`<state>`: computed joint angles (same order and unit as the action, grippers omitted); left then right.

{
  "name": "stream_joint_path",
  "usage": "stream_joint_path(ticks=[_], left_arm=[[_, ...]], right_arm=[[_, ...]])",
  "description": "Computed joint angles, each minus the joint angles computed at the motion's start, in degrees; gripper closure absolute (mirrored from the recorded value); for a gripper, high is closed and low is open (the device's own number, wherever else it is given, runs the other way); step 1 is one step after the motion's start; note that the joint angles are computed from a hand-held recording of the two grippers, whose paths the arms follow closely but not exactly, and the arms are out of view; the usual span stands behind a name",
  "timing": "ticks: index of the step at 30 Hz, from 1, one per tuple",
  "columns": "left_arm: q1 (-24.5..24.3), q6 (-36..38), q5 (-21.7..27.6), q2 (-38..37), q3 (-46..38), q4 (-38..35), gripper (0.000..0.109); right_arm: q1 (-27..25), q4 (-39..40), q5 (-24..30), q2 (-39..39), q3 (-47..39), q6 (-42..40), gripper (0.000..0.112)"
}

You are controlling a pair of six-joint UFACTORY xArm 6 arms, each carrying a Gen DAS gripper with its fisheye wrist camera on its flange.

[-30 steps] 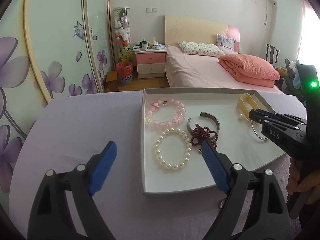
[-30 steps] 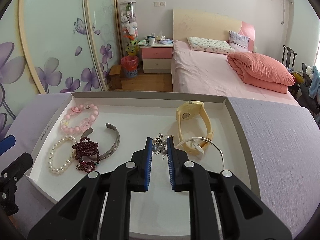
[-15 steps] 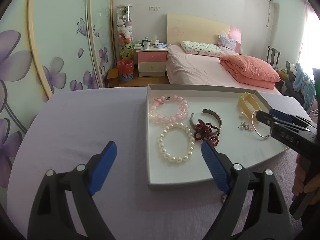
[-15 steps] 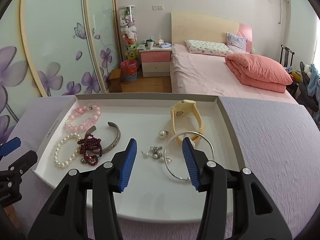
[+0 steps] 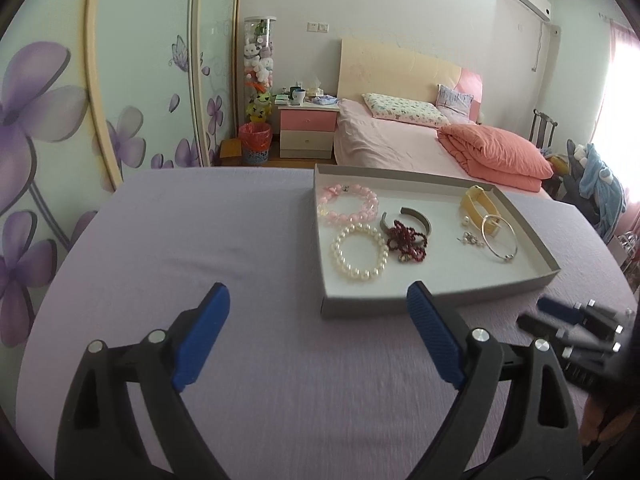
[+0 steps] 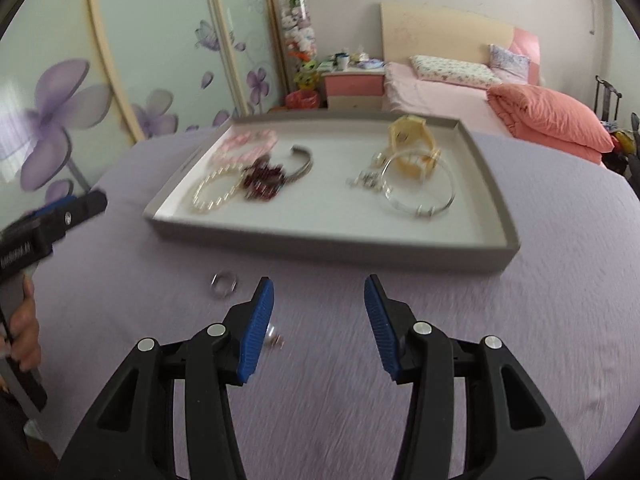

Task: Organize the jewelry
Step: 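Grasp the single pearl earring on the bed with the right tool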

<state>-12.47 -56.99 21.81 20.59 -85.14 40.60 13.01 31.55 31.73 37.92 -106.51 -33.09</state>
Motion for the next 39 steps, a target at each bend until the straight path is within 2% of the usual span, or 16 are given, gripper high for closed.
stream_joint_path(ticks=[5, 10, 15, 20, 32, 33, 34, 39], left_arm=[[0.18, -2.63, -1.2, -4.01, 5.83, 1.28, 0.018], [0.3, -3.78, -1.42, -6.34, 9.4, 1.24, 0.018], [0.45, -5.17, -1.25, -7.84, 11.29, 2.17, 0.018], [0.36, -4.88, -1.06, -7.91, 11.45, 1.7, 0.018], [-0.21, -2.68, -0.19, -6.51, 10.09, -0.24, 0.018], [-0.27, -2.41, -0.15, -6.34, 9.9, -0.52, 0.018], [-0.32, -2.25, -0.12, -6.18, 9.74, -0.68, 0.018], [-0.91, -1.31, 0.31, -5.42, 9.0, -1.49, 0.018]], right_arm=[[0.72, 1.28, 0.34, -4.4, 7.95, -4.67, 0.064], [1.6, 0.53, -0.16, -5.65, 10.68, -4.63, 0.069], [2.66, -2.51, -1.53, -4.78, 9.98, -2.51, 0.074], [3.02, -5.2, -1.95, -2.27, 6.52, 0.37, 0.085], [3.38, -6.29, -2.85, -1.21, 5.35, 0.64, 0.088], [3.4, -6.31, -2.83, -1.19, 5.3, 0.66, 0.089], [3.41, -6.02, -2.73, -1.21, 5.3, 0.34, 0.096], [3.2, -5.67, -2.54, -1.69, 5.86, 0.27, 0.097]])
